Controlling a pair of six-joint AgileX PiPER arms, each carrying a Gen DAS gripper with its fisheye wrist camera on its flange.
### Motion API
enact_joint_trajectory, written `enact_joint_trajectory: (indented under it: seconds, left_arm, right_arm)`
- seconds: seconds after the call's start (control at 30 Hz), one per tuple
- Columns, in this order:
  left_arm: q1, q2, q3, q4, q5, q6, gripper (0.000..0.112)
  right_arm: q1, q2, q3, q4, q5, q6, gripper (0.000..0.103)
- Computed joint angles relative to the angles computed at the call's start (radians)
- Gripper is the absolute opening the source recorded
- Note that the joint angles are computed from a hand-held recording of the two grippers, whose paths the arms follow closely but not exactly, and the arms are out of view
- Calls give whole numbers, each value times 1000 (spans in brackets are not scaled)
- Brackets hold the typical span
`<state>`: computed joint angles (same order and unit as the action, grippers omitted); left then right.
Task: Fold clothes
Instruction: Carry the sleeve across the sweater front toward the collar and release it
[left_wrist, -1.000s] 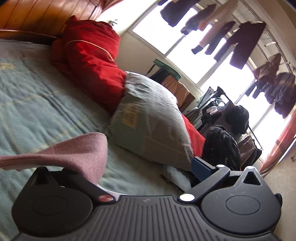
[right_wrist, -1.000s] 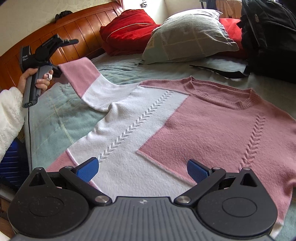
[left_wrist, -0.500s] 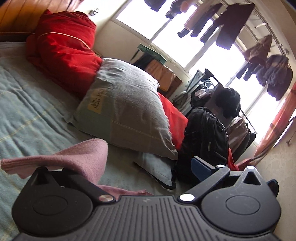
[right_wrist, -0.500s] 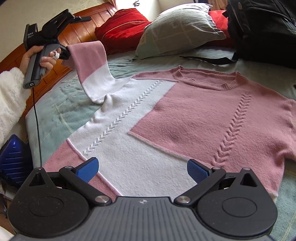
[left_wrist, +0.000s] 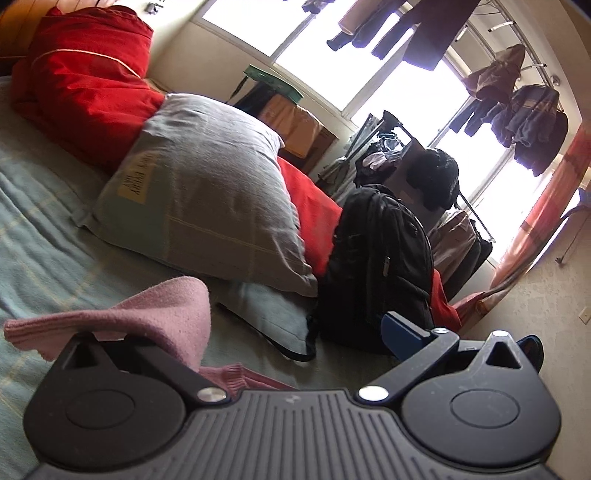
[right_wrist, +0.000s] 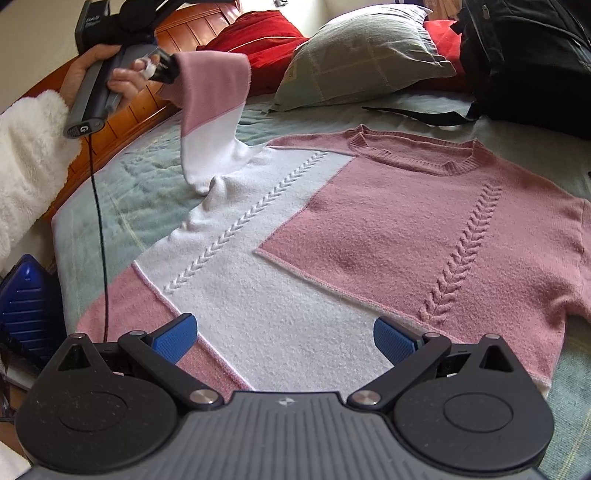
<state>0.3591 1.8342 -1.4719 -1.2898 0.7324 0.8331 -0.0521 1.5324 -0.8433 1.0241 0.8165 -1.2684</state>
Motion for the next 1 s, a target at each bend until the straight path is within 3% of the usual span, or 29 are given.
enact_joint_trajectory:
  seconds: [0.27,0.57,1.0]
  left_arm:
    - [-91,9,8,45,-39,-46,102]
    - [-224,45,-2,310,-111,-283,102]
    - [-386,75,66,307,-271,-254,102]
  right_arm:
    - [-24,-10,13,-10,6,-5,103]
    - [-61,-24,28,-25,15,-5,103]
    - [-76,-47,37,-76,12,22,103]
